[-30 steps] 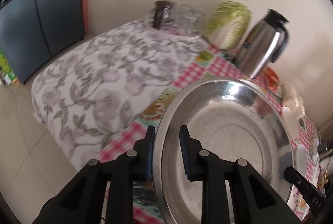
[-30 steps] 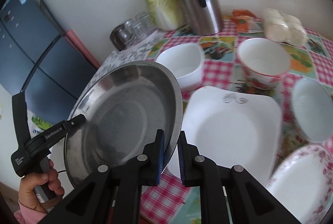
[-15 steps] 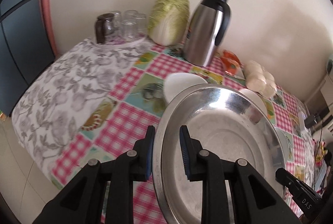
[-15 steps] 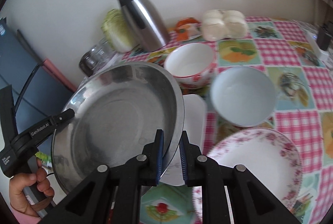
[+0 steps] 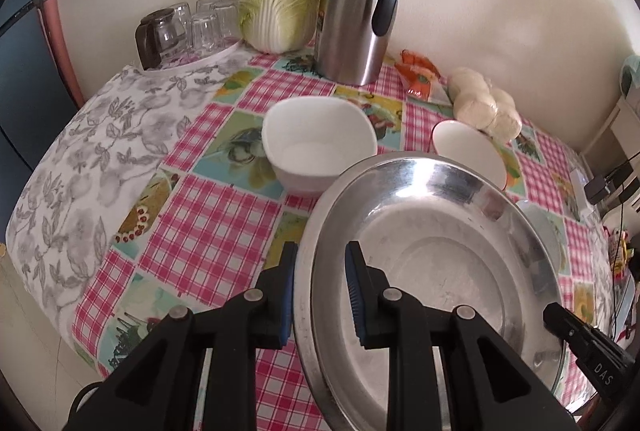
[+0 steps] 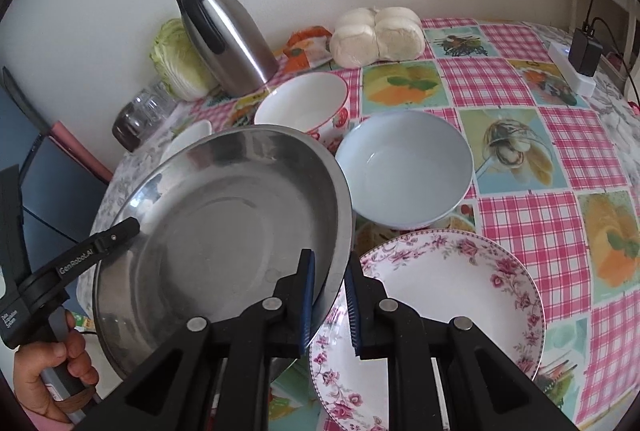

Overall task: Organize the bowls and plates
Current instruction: 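Carry the steel basin with the right gripper and set it down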

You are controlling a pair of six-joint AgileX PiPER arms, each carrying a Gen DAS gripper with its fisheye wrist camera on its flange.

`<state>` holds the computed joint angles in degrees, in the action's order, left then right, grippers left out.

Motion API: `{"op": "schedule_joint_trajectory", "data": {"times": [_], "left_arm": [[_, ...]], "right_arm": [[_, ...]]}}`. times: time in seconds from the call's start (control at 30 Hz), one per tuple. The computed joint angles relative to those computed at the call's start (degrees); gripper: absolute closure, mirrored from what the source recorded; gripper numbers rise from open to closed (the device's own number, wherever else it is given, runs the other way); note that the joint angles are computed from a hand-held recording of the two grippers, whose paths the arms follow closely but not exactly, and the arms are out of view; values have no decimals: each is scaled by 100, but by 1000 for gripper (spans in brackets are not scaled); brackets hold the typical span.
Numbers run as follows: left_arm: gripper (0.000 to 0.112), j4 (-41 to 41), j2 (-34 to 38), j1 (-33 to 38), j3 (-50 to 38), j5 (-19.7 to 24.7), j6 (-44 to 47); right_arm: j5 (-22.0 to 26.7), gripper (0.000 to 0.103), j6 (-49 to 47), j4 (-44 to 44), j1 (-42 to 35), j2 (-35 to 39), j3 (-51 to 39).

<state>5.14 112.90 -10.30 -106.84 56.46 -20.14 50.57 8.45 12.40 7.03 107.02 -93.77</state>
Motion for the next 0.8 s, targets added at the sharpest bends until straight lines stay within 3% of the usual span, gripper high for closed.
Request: {"op": "schedule_joint_trajectory", "data": {"times": [0.3, 0.8], "left_arm": [[88, -16, -17, 21, 64, 28, 82], [86, -123, 375, 32, -353, 574, 133]], "right_arm": [[126, 86, 122, -235, 111, 97, -119], [475, 86, 274, -443, 199, 347, -402]]}}
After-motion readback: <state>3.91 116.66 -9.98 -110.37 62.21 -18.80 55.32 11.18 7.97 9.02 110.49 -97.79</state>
